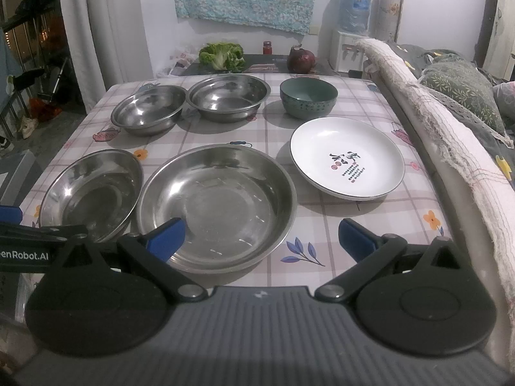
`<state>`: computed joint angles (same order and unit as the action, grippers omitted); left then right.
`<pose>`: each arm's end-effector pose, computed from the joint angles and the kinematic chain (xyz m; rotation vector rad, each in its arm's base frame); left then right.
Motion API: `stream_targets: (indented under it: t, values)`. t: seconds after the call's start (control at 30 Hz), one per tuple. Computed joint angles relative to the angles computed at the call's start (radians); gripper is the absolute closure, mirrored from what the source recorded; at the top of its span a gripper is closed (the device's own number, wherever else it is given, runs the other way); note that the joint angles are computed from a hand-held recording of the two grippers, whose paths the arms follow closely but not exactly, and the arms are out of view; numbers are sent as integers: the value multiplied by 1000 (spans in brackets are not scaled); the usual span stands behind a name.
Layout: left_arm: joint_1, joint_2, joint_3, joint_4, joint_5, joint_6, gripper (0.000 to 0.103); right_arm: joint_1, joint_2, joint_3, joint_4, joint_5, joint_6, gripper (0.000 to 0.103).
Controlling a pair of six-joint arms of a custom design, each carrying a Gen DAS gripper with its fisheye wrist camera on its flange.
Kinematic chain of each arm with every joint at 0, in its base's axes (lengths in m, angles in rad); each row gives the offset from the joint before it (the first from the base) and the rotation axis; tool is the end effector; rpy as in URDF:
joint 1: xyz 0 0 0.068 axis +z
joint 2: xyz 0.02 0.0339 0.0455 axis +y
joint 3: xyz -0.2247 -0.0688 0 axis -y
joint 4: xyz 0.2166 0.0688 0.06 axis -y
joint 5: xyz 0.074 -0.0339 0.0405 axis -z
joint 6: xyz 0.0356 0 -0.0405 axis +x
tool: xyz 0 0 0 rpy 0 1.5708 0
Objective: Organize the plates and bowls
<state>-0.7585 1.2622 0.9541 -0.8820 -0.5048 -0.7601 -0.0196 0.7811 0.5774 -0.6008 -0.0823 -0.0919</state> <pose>0.1682 -0.1357 0.2214 -0.1273 2.5217 0.1372 0.1606 -0.0002 0.2078 -0.1251 2.3689 0.0442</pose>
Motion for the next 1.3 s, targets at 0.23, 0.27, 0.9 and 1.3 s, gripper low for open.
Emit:
stream_targets:
  t: [0.23,0.27,0.9,1.3]
  values:
    - [-3,6,6,-10,0,-6,0,3,0,-1,1,2,4,1]
    - [-3,7,6,-11,1,-7,0,3,0,-1,1,2,4,1]
    - [170,-3,63,42,-63,207,0,-19,40,-10,239,-90,-61,1]
    - [643,165,130,377,347,520,0,147,623,342,532,-281,42,1]
